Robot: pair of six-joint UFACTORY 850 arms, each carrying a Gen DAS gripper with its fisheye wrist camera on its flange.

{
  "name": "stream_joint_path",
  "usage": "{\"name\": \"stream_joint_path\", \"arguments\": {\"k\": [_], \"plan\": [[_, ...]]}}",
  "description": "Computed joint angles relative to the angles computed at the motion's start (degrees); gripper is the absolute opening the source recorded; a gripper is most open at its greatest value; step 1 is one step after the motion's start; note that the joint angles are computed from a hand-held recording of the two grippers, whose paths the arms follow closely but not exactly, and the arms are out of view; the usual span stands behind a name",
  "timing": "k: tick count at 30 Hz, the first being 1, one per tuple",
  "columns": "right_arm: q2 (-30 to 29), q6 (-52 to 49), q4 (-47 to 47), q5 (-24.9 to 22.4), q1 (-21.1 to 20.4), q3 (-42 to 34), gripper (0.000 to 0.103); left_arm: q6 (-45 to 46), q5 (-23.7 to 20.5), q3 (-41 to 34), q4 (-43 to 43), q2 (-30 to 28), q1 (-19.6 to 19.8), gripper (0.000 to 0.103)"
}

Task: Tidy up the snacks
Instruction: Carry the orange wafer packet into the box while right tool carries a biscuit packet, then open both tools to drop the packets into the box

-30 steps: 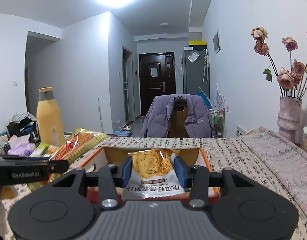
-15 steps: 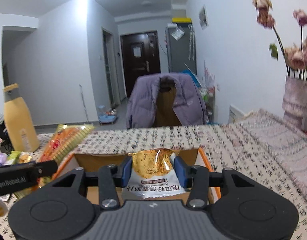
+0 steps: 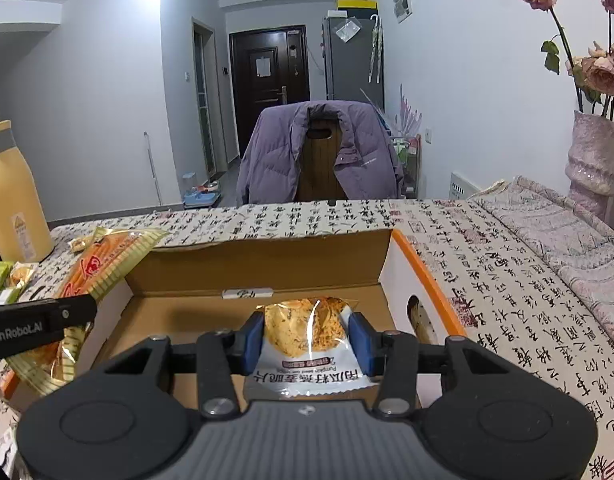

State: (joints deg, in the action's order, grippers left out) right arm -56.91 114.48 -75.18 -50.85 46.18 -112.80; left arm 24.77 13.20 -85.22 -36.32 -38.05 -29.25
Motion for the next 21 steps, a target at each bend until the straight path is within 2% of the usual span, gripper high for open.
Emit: {"name": "stream_joint_path", "arguments": {"k": [3, 4, 5, 6, 7, 8, 10, 12, 15, 21], "plan": [[0.1, 0.5, 0.4, 0.1, 0.0, 0.3, 0.048, -2.6, 0.2, 0.5, 2.2, 0.0, 0.2, 0.048], [0.4, 1.1, 0.2, 0.4, -0.1, 0.8, 0.057, -4.3, 0.8, 0.9, 3.5, 0.2, 0.3, 0.057], [0.7, 1.8, -0.1, 0.5, -0.1, 1.3, 0.062, -5.1, 1.4, 1.2, 3.9, 0.4, 0.3, 0.062], [0.9, 2.6, -0.7, 0.4, 0.0, 1.8, 0.072, -6.6, 2.3, 1.9, 5.2, 0.7, 0.3, 0.064], [1.1, 3.4, -1.2, 0.3, 0.1, 2.2, 0.082, -8.2, 3.2, 2.5, 6.6, 1.1, 0.3, 0.073], [1.4, 4.3, -1.7, 0.1, 0.2, 2.6, 0.087, -8.8, 4.2, 3.0, 6.9, 1.4, 0.2, 0.086], [2.1, 6.5, -3.1, 0.2, 0.3, 3.8, 0.101, -7.5, 7.6, 4.2, 4.6, 2.0, -0.3, 0.103], [2.7, 8.2, -4.1, 0.6, 0.3, 4.9, 0.103, -7.7, 10.8, 5.4, 4.7, 2.6, -0.7, 0.103], [3.3, 9.7, -5.3, 0.6, 0.3, 5.8, 0.103, -11.5, 10.7, 5.9, 8.3, 3.2, -0.5, 0.103], [4.4, 11.9, -7.5, 0.0, 0.8, 6.9, 0.103, -11.8, 11.1, 6.6, 8.6, 4.5, -0.6, 0.103]]}}
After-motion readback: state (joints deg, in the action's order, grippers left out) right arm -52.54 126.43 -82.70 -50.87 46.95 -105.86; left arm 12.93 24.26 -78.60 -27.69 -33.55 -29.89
